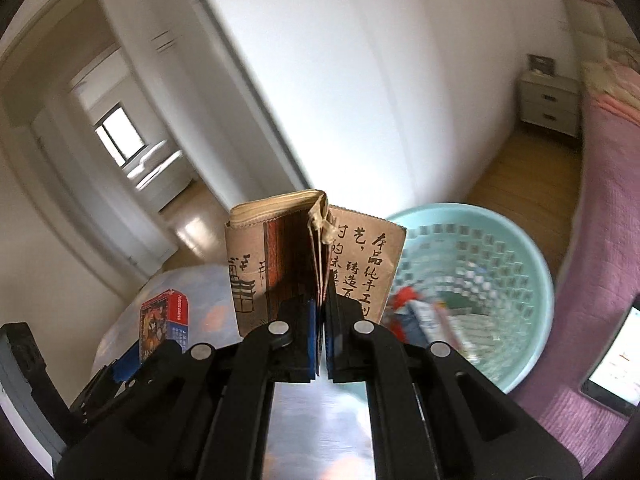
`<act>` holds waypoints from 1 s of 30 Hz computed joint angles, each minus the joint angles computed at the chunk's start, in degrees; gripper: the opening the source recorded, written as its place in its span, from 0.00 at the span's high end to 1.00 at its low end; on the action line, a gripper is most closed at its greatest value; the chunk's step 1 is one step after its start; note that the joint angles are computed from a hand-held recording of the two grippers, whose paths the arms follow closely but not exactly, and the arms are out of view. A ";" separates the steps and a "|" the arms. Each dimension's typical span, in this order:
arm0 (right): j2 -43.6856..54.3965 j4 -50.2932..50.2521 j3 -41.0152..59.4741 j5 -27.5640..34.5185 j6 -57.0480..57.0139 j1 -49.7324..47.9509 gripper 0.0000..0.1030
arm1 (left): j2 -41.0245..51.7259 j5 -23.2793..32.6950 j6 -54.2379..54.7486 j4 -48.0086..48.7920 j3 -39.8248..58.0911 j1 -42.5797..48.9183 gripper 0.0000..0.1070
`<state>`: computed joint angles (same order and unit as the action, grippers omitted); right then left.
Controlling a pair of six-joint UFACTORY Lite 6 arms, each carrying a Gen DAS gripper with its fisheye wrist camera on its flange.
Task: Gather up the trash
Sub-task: 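Carry the card box and booklet over the teal basket and open both tools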
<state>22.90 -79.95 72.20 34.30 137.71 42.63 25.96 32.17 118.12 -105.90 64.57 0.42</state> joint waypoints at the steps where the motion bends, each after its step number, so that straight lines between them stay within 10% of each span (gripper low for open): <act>1: -2.37 -1.81 -3.90 -0.59 2.85 -1.16 0.98 | 1.33 -0.62 -1.14 0.41 1.33 -2.24 0.40; 11: -11.20 -17.15 -23.22 -6.67 21.70 -10.07 0.98 | 14.19 -5.66 -13.43 9.45 15.21 -13.99 0.40; 30: -8.53 -20.77 -21.90 -12.17 22.78 -16.21 0.95 | 25.96 -8.51 -29.43 22.88 30.62 -17.20 0.33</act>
